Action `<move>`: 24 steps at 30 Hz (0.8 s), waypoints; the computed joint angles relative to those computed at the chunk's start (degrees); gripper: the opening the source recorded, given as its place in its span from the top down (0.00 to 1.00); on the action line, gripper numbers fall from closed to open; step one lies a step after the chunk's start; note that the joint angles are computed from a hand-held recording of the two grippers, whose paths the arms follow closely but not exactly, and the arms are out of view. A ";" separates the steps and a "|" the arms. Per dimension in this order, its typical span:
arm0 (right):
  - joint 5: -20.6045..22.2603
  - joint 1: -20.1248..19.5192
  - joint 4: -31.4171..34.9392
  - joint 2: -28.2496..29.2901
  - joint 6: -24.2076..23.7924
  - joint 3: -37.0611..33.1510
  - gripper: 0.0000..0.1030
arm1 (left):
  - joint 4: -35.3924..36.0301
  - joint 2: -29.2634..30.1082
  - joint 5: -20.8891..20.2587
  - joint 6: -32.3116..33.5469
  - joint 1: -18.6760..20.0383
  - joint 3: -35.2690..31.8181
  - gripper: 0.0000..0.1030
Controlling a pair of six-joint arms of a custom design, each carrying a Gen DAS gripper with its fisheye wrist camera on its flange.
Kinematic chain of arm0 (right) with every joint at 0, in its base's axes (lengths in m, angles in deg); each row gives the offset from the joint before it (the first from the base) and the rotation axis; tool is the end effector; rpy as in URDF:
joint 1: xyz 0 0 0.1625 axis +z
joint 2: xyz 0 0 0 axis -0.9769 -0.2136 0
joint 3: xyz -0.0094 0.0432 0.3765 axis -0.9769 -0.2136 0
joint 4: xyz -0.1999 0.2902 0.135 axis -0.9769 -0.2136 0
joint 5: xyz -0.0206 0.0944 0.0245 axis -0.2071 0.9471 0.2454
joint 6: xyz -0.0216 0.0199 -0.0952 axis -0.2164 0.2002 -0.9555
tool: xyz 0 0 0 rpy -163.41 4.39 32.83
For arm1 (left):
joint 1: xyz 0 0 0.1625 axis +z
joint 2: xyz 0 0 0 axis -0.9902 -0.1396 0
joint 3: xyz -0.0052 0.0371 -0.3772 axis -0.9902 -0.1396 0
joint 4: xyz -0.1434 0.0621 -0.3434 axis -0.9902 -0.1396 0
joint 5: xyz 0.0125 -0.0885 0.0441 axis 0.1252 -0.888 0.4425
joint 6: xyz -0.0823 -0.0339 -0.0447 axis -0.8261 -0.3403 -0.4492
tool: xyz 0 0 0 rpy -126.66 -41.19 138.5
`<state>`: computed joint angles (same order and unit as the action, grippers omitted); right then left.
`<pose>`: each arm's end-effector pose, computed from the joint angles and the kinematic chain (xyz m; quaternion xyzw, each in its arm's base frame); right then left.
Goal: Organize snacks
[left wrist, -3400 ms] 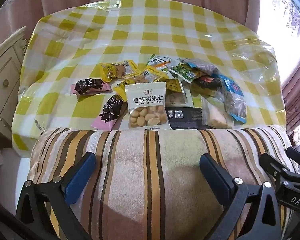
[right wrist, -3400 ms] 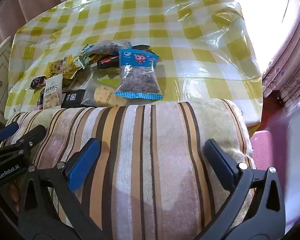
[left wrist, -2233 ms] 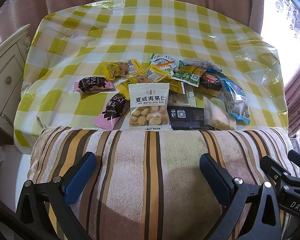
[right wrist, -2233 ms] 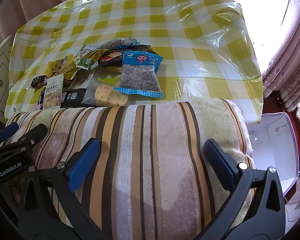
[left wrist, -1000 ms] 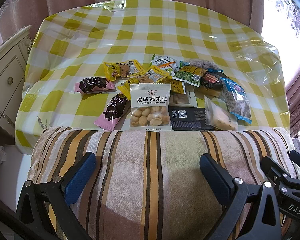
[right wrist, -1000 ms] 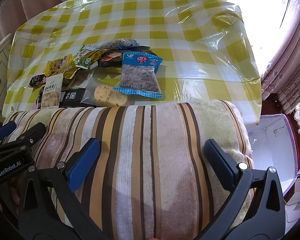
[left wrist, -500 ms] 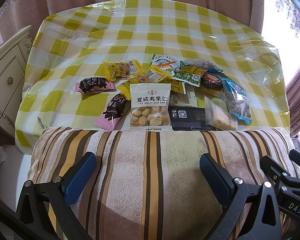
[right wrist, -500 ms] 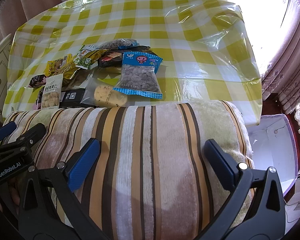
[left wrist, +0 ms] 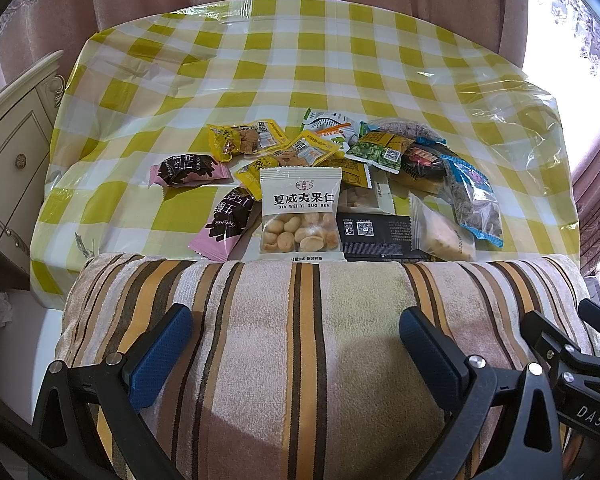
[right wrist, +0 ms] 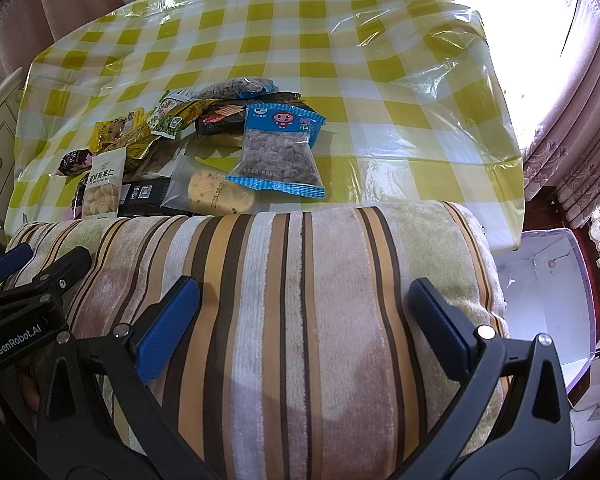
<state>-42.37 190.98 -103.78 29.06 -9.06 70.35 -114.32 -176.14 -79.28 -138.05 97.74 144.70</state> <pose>0.2402 -0.3566 0.0785 0.3669 -0.8743 0.1441 0.2832 -0.1579 -0.2506 0.1670 -0.1901 0.8064 -0.3764 0.4146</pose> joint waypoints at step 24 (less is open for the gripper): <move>-0.13 0.86 12.29 10.36 3.97 -15.83 0.00 | -3.69 -12.21 7.72 4.10 7.92 2.88 0.01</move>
<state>-42.50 191.85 -91.49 39.42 -5.09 54.52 -118.01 -188.35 -71.56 -133.96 105.66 147.58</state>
